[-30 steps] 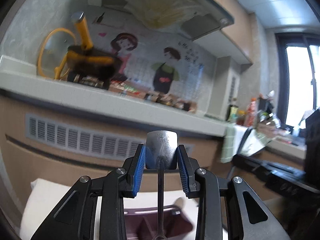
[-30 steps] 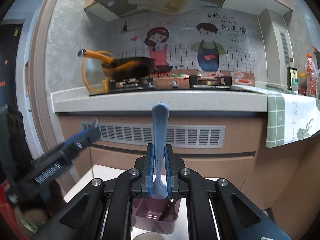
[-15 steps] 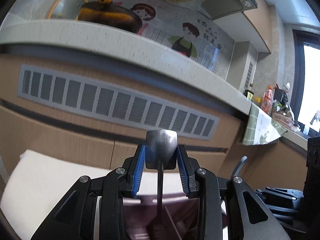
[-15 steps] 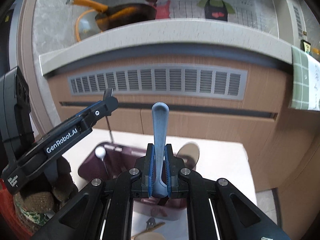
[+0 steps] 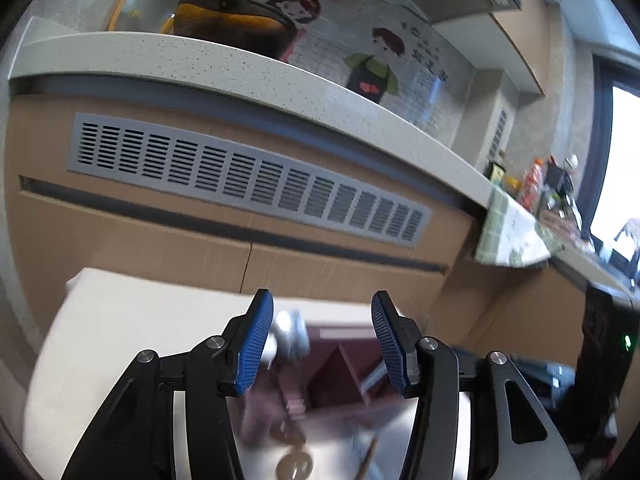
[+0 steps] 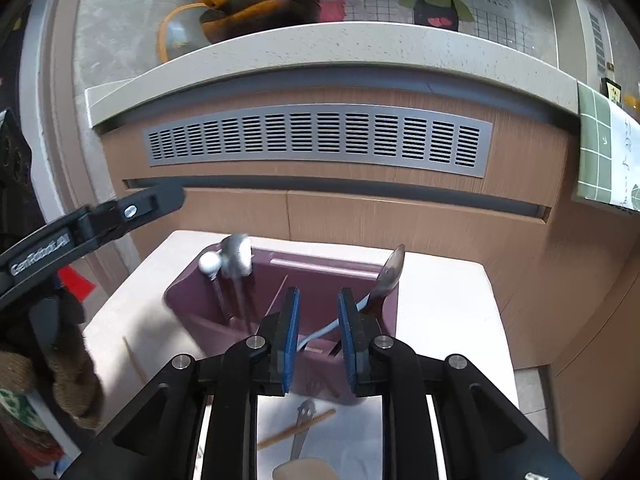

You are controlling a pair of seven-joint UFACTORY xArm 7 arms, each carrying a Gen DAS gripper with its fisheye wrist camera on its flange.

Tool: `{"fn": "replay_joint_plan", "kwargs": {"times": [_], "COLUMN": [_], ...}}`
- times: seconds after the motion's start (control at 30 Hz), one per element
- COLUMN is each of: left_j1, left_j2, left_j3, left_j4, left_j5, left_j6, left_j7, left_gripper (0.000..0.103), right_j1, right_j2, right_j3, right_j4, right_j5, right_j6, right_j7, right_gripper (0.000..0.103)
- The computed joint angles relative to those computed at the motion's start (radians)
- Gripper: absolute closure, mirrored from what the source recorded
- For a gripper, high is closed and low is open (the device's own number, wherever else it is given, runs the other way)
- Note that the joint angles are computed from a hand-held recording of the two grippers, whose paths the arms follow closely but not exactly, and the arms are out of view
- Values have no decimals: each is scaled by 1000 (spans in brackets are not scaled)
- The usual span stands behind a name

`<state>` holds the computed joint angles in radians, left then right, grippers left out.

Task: Organize utensils
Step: 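Grasp the wooden spoon with the right tool while the left tool moves toward the white plastic spoon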

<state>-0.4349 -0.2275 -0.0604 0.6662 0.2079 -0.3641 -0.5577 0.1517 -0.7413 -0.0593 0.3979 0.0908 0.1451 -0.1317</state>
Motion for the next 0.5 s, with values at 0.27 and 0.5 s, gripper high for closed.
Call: {"fn": "replay_joint_plan", "kwargs": {"times": [0.27, 0.5], "left_j1": [-215, -264], "left_j2": [-271, -335], "left_j3": [200, 240], "left_j4": [-267, -355], "left_j5": [71, -47], "left_j6": [189, 378], "left_j7": [43, 67], "left_gripper": [46, 40], "right_j1": [-50, -69], "right_j2": [-181, -255], "right_j3": [3, -27], "right_j4": [-142, -227], "right_j5": [-30, -1], "right_j6": [191, 359], "right_j7": [-21, -59], "right_gripper": [81, 81]}}
